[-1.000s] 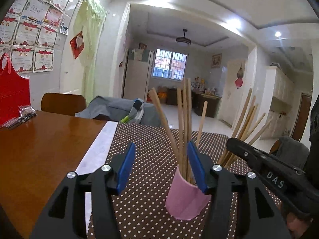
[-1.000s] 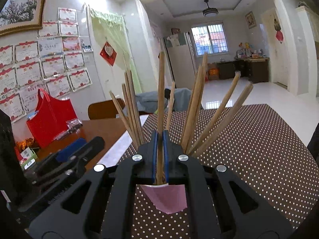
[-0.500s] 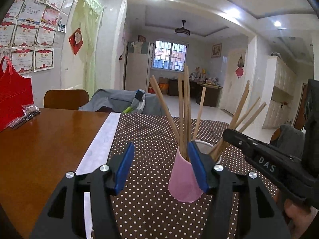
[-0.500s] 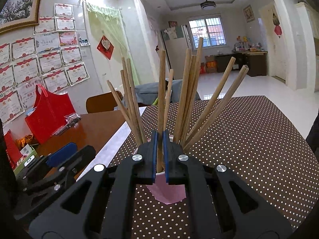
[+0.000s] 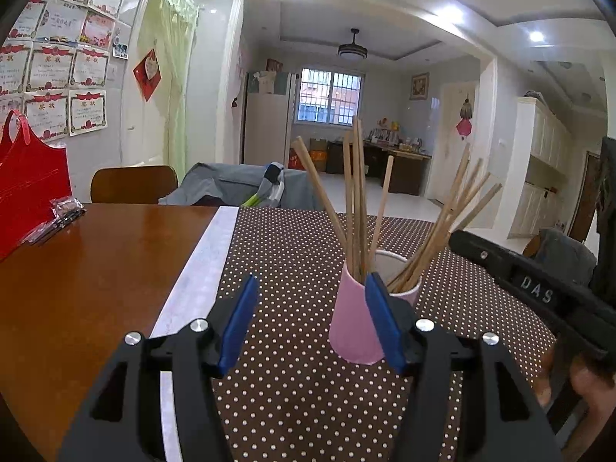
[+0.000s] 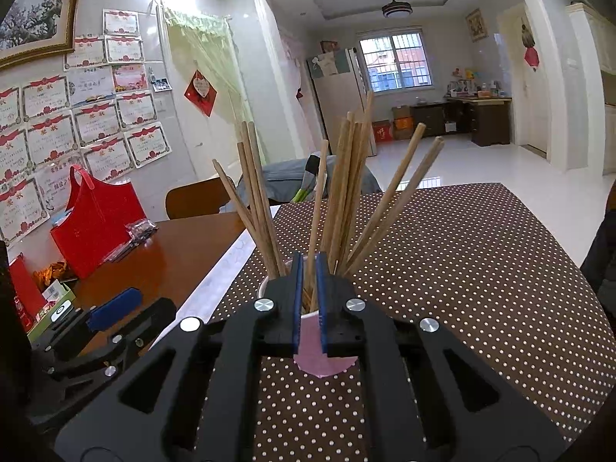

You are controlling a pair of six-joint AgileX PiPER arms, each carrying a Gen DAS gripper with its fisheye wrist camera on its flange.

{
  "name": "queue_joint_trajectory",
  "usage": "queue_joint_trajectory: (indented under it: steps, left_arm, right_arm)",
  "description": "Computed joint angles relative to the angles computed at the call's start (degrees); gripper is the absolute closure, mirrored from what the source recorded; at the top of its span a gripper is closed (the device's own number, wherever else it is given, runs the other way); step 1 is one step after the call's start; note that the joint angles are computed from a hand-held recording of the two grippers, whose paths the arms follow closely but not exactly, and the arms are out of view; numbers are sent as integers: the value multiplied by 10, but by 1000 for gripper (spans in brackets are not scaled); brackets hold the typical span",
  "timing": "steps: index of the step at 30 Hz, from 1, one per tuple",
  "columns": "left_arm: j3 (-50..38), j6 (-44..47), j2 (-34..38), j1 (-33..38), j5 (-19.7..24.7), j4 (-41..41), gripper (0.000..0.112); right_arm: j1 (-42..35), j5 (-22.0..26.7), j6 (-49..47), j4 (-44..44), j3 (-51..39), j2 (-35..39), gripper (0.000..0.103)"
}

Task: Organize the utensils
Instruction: 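Open both tools to release the sticks into the pink cup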

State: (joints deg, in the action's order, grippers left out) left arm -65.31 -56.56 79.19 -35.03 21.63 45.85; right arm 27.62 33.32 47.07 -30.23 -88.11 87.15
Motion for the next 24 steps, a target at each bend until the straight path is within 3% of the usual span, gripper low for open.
queue_joint_trajectory:
  steps: [7, 13, 14, 17, 22, 24]
  left_arm:
    - [19, 9, -33, -31, 36, 0, 54]
    - [31, -12, -76, -89, 110, 32, 54]
    - [38, -27, -91, -106, 122, 47, 54]
    - [54, -53, -125, -155, 160, 83, 54]
    - [63, -106, -165, -257, 260, 145, 46]
    - [68, -128, -182, -297, 294, 164, 45]
  right_arm:
    - [20, 22, 15, -13, 35, -46, 95]
    - [63, 70, 71, -68, 81, -113, 94]
    - [74, 84, 83, -79, 88, -126, 87]
    - [128, 135, 147, -142, 110, -165, 41]
    - [227, 226, 207, -210, 125, -207, 41]
    - [282, 275, 239, -251, 132, -220, 32]
